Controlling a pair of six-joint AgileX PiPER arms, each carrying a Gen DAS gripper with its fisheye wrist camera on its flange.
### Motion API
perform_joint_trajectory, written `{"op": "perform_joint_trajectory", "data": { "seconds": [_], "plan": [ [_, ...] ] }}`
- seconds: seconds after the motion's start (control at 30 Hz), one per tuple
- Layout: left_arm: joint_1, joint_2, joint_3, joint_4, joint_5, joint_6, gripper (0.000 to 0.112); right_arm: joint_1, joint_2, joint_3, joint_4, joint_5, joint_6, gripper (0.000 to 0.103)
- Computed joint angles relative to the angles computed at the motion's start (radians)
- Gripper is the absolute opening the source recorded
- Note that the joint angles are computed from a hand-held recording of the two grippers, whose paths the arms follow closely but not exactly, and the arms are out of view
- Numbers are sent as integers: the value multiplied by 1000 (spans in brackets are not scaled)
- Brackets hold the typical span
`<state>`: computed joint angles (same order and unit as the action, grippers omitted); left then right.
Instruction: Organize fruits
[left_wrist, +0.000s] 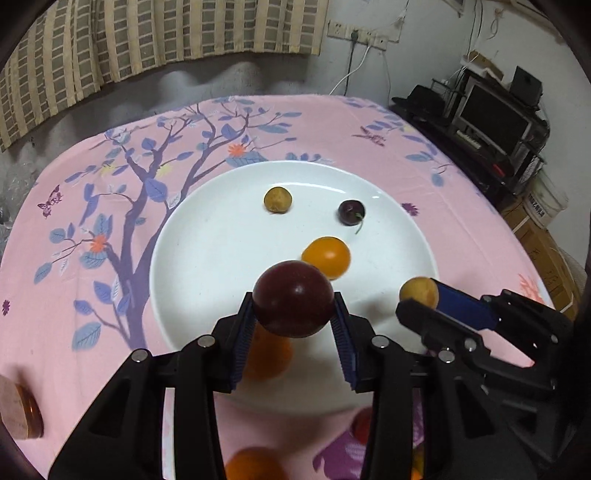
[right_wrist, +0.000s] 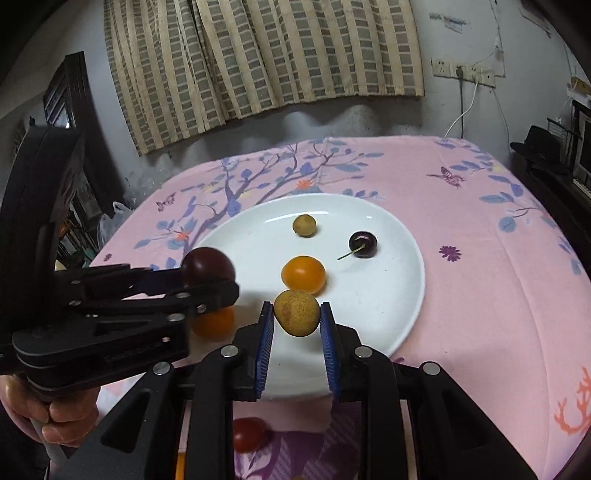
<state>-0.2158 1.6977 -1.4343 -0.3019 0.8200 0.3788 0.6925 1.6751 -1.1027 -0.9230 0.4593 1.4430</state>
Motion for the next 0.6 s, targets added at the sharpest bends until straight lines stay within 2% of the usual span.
{"op": "perform_joint_trajectory", "data": {
  "seconds": [0.07, 0.13, 0.2, 0.23, 0.3, 0.4, 0.43, 0.47, 0.53, 0.6],
  "plan": [
    [-4, -6, 8, 42, -17, -47, 56, -20, 6, -4, 59, -20, -48, 45],
    [29, -71, 65, -7, -50, 4, 85, 1, -38, 36, 4, -15, 9, 53],
    [71, -149, 136, -71, -73, 72, 89, 51, -92, 69, -20, 49, 46, 57],
    [97, -204, 177, -92, -60, 105, 89, 83, -122, 93, -37, 74, 76, 59],
    [182, -292, 247, -199, -2, 232, 90, 160, -189, 153, -68, 105, 139, 60],
    [324, -428, 375, -310, 81, 409, 93, 347, -262, 226, -101, 222, 257, 63],
    [376, -474, 425, -341, 98, 465, 95, 443, -275, 252, -117, 277, 339, 67],
    [447, -528, 491, -384, 119, 541, 96, 501, -280, 262, -125, 315, 389, 70],
    [563, -603, 589, -439, 156, 656, 98, 652, -259, 283, -165, 400, 551, 71],
    [689, -662, 678, -477, 212, 782, 98, 756, -214, 277, -177, 458, 638, 71]
  ]
}}
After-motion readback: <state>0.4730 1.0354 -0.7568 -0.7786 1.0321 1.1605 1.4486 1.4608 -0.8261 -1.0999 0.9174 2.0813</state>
